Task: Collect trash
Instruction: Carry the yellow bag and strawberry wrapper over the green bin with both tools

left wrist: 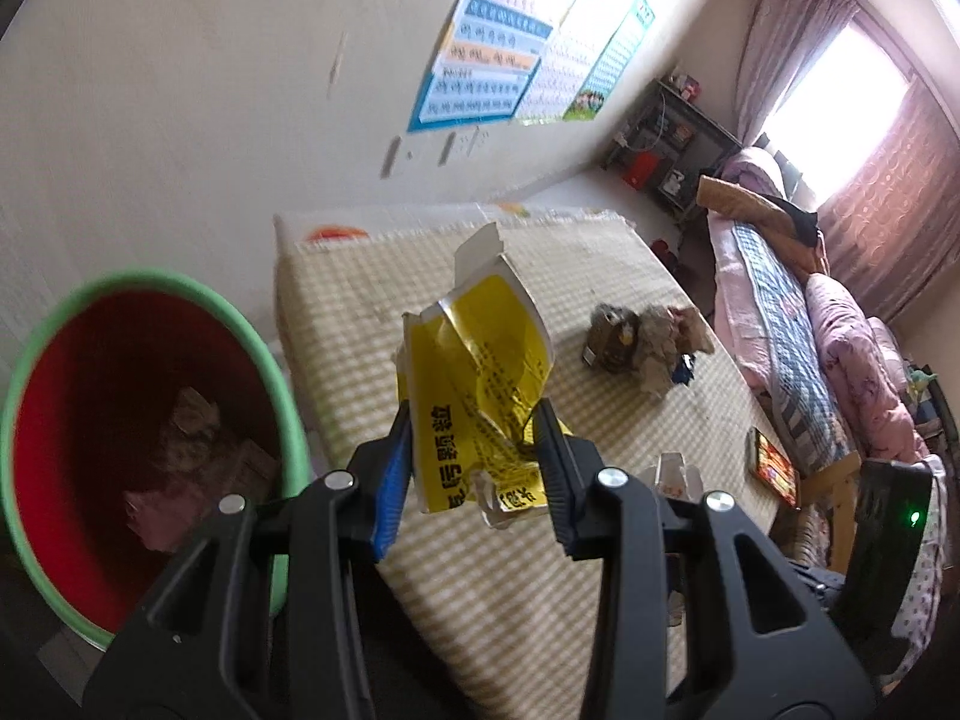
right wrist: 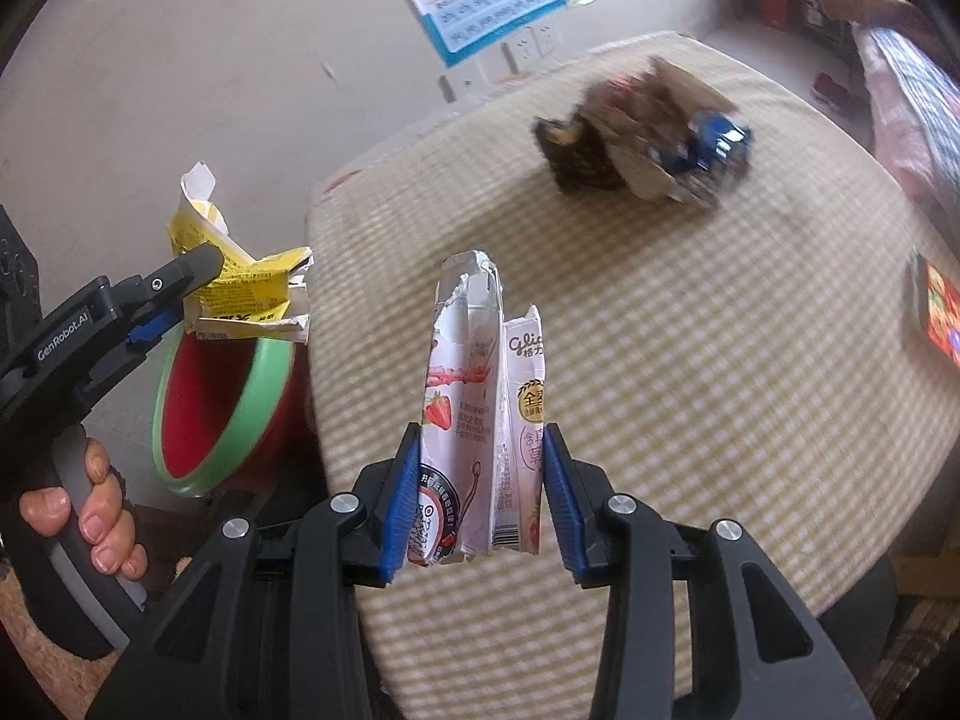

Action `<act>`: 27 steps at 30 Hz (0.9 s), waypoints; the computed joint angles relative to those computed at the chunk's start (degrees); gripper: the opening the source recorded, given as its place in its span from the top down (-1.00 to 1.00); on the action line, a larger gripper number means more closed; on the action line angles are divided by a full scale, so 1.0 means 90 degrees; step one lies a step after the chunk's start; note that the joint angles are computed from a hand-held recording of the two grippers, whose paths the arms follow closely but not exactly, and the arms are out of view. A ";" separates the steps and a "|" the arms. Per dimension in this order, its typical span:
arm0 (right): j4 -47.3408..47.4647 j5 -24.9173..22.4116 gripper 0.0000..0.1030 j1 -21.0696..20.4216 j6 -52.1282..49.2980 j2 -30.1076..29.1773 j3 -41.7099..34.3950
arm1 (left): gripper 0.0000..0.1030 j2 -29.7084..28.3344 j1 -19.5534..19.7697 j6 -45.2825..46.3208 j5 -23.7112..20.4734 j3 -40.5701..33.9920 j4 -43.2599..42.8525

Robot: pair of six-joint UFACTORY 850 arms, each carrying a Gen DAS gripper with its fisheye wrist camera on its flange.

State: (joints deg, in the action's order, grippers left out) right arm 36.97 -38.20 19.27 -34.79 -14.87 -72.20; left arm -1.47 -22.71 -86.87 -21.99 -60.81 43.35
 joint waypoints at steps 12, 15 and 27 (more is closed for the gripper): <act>-0.0277 -0.0102 0.25 0.0746 0.0011 -0.0369 -0.0558 | 0.27 0.0725 0.0301 -0.0733 -0.0485 0.0775 0.0882; -0.0323 -0.0123 0.25 0.0907 0.0019 -0.0478 -0.0699 | 0.27 0.0903 0.0398 -0.0848 -0.0495 0.0982 0.0911; -0.0512 -0.0421 0.25 0.1545 0.0015 -0.1054 -0.1500 | 0.27 0.1504 0.0823 -0.0925 -0.0636 0.1717 0.0563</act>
State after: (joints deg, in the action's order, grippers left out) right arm 32.36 -41.98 33.17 -34.65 -24.35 -85.70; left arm 12.07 -15.30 -95.20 -27.71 -45.36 48.41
